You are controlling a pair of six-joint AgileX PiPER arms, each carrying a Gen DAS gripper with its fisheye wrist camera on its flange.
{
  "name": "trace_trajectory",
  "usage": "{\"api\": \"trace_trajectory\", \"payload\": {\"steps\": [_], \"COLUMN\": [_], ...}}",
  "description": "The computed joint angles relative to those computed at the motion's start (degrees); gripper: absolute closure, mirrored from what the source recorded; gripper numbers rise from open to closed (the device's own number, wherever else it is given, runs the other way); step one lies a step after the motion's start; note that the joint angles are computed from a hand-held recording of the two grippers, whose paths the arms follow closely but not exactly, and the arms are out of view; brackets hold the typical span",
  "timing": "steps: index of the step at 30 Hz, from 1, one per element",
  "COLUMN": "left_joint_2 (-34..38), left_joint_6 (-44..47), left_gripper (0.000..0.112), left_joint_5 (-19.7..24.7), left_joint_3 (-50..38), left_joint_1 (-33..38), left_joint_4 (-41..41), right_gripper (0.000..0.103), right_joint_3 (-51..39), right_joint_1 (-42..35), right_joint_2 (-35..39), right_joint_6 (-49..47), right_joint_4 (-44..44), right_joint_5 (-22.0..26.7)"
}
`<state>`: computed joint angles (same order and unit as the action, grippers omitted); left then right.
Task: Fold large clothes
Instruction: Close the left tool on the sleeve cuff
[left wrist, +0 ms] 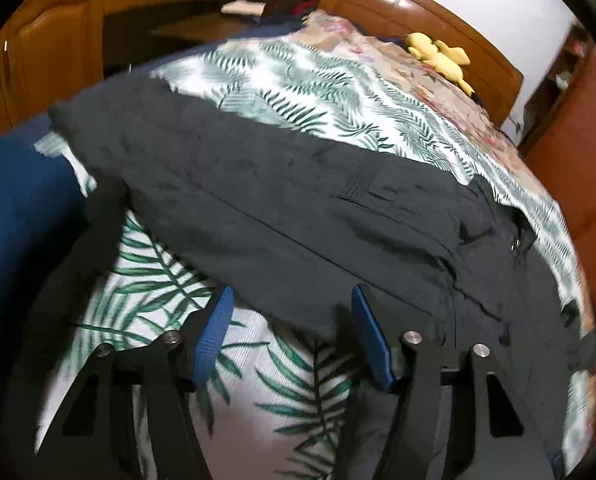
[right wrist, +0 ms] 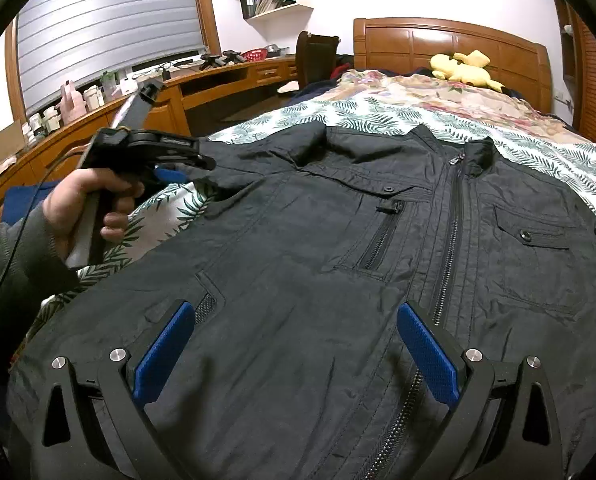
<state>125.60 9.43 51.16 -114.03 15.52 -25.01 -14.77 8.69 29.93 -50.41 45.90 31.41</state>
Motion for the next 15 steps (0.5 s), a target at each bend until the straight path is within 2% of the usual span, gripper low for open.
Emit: {"api": "trace_trajectory", "payload": {"steps": [3,10,12,15], "left_joint_2": [2.37,5.94,5.64,3.37], "left_joint_6": [-1.69,-5.13,-4.78,-4.59], "left_gripper": [0.059,0.102,0.107,0.11], "left_joint_5": [2.48,5.9,5.88,4.24], "left_joint_3": [-3.15,-9.86,-10.2,-9.07], "left_joint_1": [0.27,0.27,-0.19,-2.52], "left_joint_4": [-1.1,-0.11,0.86,5.46], "right_gripper": [0.002,0.002,0.002,0.002], "right_joint_3": [0.07,0.3,0.39,0.46], "right_joint_1": [1.18,-1.07,-1.37,-1.62], "right_joint_2": [-0.08,-0.49,-0.43,-0.25], "right_joint_6": [1.57,-1.15,-1.83,-2.44], "right_joint_4": [-0.97,1.29,1.94,2.47], "right_joint_5": [-0.8,1.0,1.13,1.18]}}
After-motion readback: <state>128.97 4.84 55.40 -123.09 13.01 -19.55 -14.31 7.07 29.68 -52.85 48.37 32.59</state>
